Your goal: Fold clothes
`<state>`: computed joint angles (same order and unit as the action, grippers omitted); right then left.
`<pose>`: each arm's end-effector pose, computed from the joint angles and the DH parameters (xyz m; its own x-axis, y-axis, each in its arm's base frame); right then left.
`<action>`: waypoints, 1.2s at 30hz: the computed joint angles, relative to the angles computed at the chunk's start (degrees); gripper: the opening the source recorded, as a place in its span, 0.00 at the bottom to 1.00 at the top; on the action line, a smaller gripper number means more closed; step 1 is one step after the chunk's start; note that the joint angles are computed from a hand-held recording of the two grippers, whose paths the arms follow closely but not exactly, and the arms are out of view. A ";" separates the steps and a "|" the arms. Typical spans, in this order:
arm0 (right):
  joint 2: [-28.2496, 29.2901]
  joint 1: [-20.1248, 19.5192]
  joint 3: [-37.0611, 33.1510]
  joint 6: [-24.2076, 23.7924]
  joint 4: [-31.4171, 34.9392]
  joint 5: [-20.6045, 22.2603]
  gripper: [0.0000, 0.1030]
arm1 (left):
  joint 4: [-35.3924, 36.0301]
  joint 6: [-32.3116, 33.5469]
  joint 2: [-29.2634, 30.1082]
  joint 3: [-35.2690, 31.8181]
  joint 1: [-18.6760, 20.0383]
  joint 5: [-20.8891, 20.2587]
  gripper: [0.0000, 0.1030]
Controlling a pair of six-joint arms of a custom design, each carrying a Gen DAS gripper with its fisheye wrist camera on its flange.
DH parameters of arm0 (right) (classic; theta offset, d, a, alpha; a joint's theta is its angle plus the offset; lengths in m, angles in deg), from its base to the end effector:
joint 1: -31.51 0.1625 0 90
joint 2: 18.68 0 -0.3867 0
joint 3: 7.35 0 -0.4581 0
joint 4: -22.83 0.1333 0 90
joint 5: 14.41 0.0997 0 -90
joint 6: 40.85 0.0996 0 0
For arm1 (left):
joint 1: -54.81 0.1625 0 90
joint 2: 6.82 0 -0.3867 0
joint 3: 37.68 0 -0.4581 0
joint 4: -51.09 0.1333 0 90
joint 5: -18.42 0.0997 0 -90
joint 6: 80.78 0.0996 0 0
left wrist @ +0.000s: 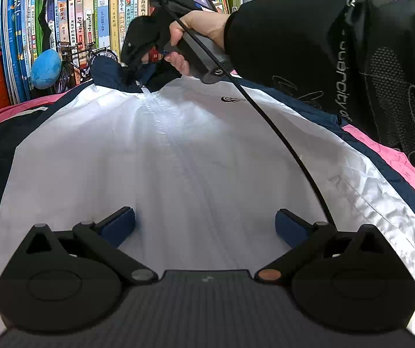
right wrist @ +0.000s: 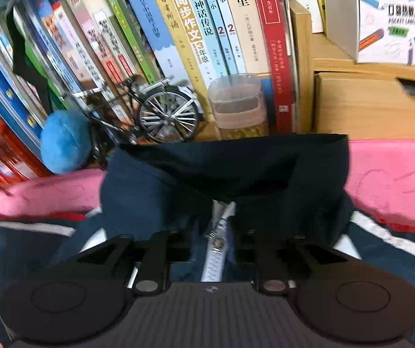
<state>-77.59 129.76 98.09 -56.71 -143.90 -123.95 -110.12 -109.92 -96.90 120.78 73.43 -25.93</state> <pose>0.1920 -0.6272 0.1302 -0.8865 -0.2037 0.4155 -0.3808 0.8313 -0.4049 -0.1918 -0.2804 0.0587 -0.6851 0.4135 -0.5998 0.7017 0.5956 -0.3909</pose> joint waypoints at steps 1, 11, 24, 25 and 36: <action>0.00 -0.39 -0.24 1.13 0.43 1.69 0.26 | 0.08 -0.04 -0.06 0.01 -0.03 0.01 1.00; 1.50 0.81 1.20 -2.35 -9.16 -1.08 0.06 | 0.06 0.12 -0.26 0.07 0.04 -0.06 1.00; 2.87 5.95 8.31 -48.00 -25.35 -13.92 0.07 | 0.12 0.08 -0.14 -0.07 0.13 -0.06 1.00; 3.54 6.16 8.38 -49.87 -26.43 -14.67 0.10 | 0.07 0.06 -0.06 -0.09 0.12 -0.04 1.00; 4.25 2.55 1.21 -20.23 -13.96 -8.45 0.25 | -1.05 0.58 0.44 -0.12 0.47 -0.23 1.00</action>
<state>-73.34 132.31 99.30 -76.94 -157.85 -132.40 -111.17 -109.35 -96.46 120.66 73.91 -26.16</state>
